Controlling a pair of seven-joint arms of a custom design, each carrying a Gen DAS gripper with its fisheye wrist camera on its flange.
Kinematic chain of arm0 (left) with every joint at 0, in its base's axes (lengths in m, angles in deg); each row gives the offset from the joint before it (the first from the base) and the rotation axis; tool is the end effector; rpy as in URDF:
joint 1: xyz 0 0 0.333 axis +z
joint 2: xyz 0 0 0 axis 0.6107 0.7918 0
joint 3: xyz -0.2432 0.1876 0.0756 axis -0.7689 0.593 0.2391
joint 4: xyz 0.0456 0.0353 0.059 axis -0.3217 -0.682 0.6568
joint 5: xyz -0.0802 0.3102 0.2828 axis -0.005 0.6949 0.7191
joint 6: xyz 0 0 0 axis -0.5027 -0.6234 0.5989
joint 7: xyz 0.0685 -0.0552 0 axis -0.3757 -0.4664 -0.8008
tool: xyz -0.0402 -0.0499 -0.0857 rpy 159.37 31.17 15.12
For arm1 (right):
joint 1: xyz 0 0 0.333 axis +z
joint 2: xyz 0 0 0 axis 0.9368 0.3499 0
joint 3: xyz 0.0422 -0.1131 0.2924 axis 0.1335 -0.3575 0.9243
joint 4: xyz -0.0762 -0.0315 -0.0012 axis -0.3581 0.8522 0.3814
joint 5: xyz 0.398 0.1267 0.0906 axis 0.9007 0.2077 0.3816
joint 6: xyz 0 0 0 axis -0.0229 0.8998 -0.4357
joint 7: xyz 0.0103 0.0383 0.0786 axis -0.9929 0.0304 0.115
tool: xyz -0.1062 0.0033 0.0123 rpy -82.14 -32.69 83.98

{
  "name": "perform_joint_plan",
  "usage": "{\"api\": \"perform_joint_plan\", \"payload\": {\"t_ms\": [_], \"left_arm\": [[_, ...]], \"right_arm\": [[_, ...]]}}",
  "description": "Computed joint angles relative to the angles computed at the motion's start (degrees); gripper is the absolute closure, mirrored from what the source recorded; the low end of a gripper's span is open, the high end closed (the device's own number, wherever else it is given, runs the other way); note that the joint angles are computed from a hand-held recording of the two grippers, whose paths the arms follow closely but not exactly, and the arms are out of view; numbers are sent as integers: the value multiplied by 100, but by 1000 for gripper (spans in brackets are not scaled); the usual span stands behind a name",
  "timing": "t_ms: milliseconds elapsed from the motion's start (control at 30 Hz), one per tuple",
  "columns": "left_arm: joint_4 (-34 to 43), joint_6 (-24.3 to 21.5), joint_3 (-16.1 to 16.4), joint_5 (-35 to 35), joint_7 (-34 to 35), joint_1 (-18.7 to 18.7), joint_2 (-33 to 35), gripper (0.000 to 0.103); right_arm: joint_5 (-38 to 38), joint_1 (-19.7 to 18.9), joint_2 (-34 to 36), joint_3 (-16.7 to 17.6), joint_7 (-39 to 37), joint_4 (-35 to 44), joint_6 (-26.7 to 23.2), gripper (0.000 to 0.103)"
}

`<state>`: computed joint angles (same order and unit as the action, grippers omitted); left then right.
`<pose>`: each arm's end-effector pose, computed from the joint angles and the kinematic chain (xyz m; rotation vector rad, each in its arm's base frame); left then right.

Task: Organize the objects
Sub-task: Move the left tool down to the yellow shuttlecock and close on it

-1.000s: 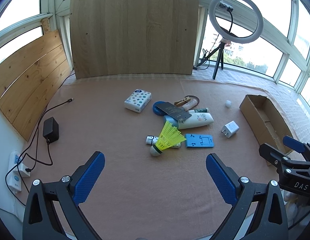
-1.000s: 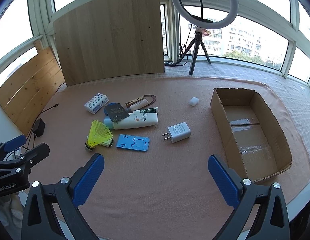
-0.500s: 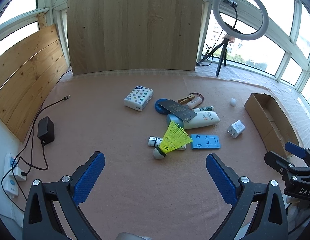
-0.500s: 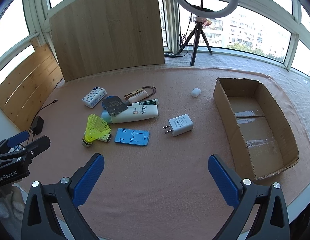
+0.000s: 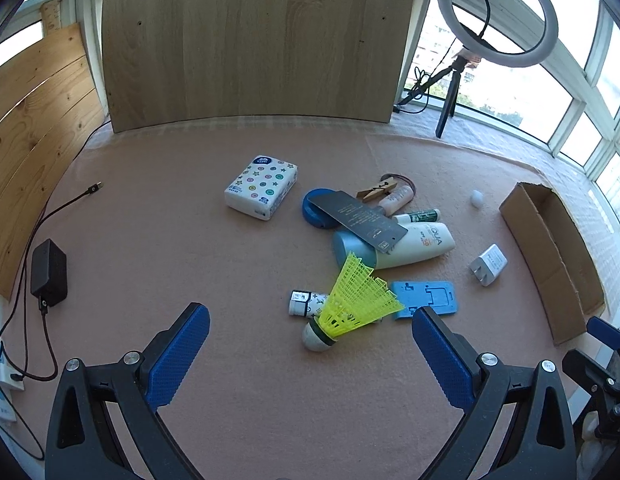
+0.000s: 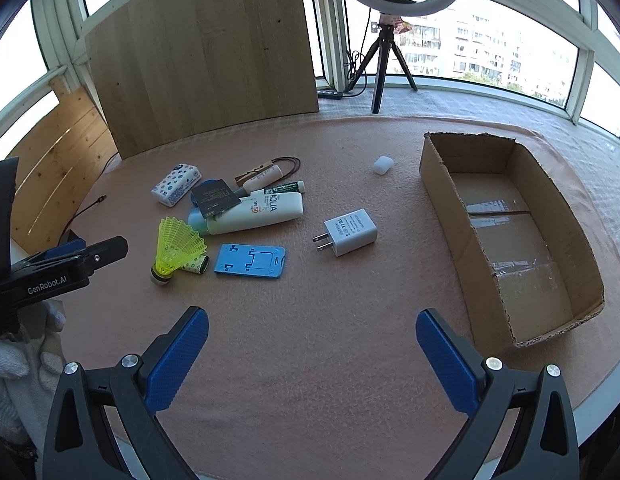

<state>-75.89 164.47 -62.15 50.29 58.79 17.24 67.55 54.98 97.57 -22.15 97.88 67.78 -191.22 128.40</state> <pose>0.4235 -0.3547 0.4309 -2.2232 1.4218 -0.6087 0.4806 0.3736 0.4407 -2.1648 1.3230 -0.2679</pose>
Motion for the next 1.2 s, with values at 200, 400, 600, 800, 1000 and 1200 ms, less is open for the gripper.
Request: {"api": "perform_joint_plan", "payload": {"t_ms": [200,400,600,800,1000,1200], "left_arm": [[16,679,208,-171,211,154,325,5],[9,1197,327,-380,346,232,578,12],[18,1542,352,-495,503,209,719,24],[-54,2129,347,-1065,937,132,857,34],[-106,2665,284,-1737,1546,5,949,37],[-54,2482,273,-1179,1040,-107,823,37]], "right_arm": [[55,-49,-75,-29,5,-99,-33,1],[162,-104,-126,-42,-18,-162,-84,1],[179,-135,-118,-43,-25,-176,-113,1],[314,-118,-66,-35,-201,-141,-118,1],[553,-98,5,-36,-413,-94,-96,3],[995,-82,98,-31,-746,-4,-173,6]]}}
